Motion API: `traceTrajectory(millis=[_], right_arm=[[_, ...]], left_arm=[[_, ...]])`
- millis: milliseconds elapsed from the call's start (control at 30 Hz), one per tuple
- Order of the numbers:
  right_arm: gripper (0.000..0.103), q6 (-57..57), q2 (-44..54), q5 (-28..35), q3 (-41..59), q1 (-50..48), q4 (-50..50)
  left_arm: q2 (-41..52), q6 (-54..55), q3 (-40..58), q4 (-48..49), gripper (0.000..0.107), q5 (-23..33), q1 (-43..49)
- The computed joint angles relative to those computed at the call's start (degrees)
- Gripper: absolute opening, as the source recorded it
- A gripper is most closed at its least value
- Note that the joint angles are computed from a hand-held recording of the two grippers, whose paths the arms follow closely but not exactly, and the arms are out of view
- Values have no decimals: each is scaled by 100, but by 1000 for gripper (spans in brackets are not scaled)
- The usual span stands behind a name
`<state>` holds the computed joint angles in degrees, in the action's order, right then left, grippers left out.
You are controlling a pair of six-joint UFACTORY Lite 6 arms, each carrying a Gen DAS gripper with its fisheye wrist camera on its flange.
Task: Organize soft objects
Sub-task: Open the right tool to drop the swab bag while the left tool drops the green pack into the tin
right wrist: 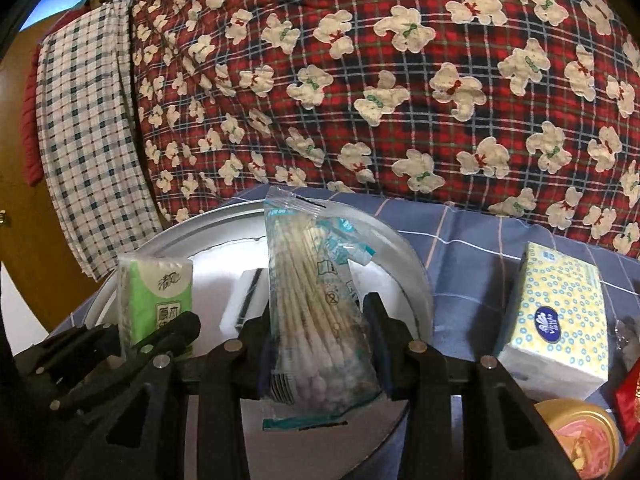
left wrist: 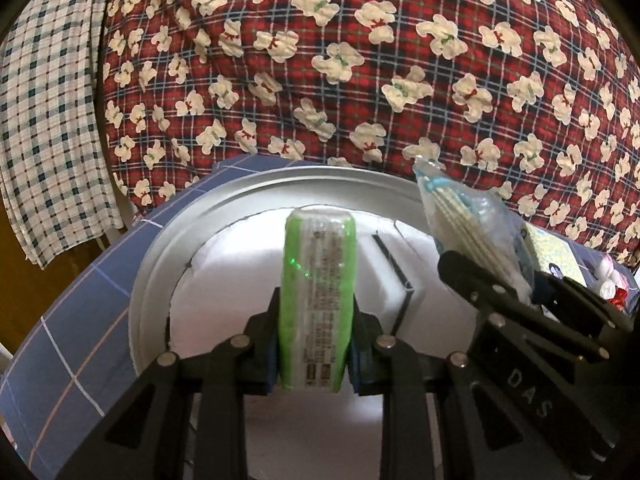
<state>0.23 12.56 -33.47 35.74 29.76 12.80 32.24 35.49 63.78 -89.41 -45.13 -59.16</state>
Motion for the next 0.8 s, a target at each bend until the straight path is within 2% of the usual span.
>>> traceTrajectory(millis=[67,433,500,533,567,600,667,733,767,800], right_arm=[[44,-75,-1,-25,-9,32,78],[47,552,-76,-195,-146,-172,-813],[60,579,-247,-442,-358,-183,-792],[72,530,-363,-594,-494,-164,-660],[78,468,-515,-835,-687,-132,-459],[78,428,-663,-1080,-879,-101,-287],[78,300,-965,-1495,-1225,-22,74],[79,72,-1153,-1767,-1422,105,544],[79,6,-1195,-1847,-1462,133,701],[79,-22,-1220,-1875,-1478,149,805]], left_arm=[[7,25,8,-20,24,-3,2],[28,133,50,-243,26,-187,-53],[57,215,97,-347,27,-264,-82],[69,240,112,-387,31,-314,-104],[88,281,144,-461,40,-407,-140],[103,318,167,-522,46,-505,-183],[155,355,237,-733,81,-815,-303],[121,140,171,-787,98,-1089,-418],[79,-17,99,-763,103,-1171,-457],[49,-114,50,-770,103,-1211,-469]])
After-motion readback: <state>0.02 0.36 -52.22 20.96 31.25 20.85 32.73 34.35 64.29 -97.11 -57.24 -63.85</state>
